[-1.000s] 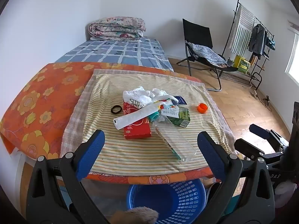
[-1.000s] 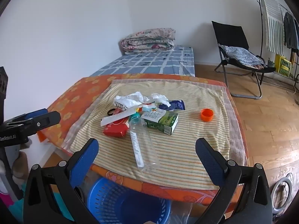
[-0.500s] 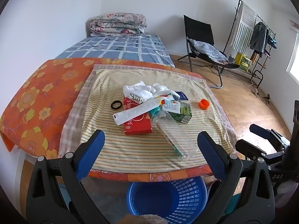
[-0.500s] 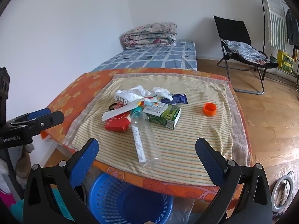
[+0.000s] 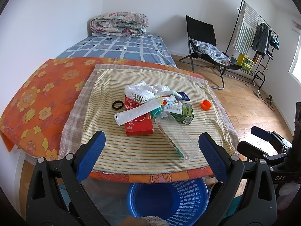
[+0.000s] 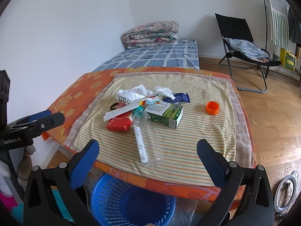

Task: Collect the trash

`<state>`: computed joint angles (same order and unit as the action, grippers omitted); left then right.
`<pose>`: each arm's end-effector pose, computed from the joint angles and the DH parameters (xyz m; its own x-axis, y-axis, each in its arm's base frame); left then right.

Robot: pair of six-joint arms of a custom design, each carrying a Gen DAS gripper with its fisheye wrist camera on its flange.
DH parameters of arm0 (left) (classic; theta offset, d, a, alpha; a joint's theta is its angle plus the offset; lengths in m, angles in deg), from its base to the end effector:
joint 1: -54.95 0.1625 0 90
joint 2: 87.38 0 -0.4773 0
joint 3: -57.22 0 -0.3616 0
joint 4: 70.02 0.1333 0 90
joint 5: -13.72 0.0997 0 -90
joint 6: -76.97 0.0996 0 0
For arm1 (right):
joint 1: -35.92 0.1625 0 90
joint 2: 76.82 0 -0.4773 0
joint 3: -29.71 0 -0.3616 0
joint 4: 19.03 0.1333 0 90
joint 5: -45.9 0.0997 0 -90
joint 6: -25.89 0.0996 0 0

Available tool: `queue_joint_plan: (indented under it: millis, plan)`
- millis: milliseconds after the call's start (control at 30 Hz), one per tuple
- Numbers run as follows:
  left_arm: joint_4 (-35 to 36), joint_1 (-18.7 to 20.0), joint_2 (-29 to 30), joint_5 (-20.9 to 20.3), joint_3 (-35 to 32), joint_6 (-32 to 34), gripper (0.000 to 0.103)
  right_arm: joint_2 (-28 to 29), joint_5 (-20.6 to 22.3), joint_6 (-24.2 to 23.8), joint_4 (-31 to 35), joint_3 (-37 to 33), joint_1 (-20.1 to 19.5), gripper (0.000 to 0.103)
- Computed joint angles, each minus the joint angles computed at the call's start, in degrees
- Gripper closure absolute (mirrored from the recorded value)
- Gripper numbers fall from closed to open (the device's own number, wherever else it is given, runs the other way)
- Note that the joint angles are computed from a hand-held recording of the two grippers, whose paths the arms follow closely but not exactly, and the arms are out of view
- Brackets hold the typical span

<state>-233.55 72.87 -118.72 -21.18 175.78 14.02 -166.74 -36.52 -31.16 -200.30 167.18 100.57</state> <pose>-0.4178 -0.3610 -0.0294 -0.8194 0.0085 -0.5732 0.4281 0.6740 -0.6021 -0.0325 -0.4106 0.3705 -0.7681 -0.3620 0.5281 -0.6162 0.6422 -0.4559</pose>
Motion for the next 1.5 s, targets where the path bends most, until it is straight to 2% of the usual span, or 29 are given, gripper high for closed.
queue_joint_plan:
  millis: [1500]
  plan:
    - [0.4,0.1,-0.5,-0.1,0.1,0.0,0.002,-0.7,0.9,0.3,3.1,-0.5,-0.4,0.0]
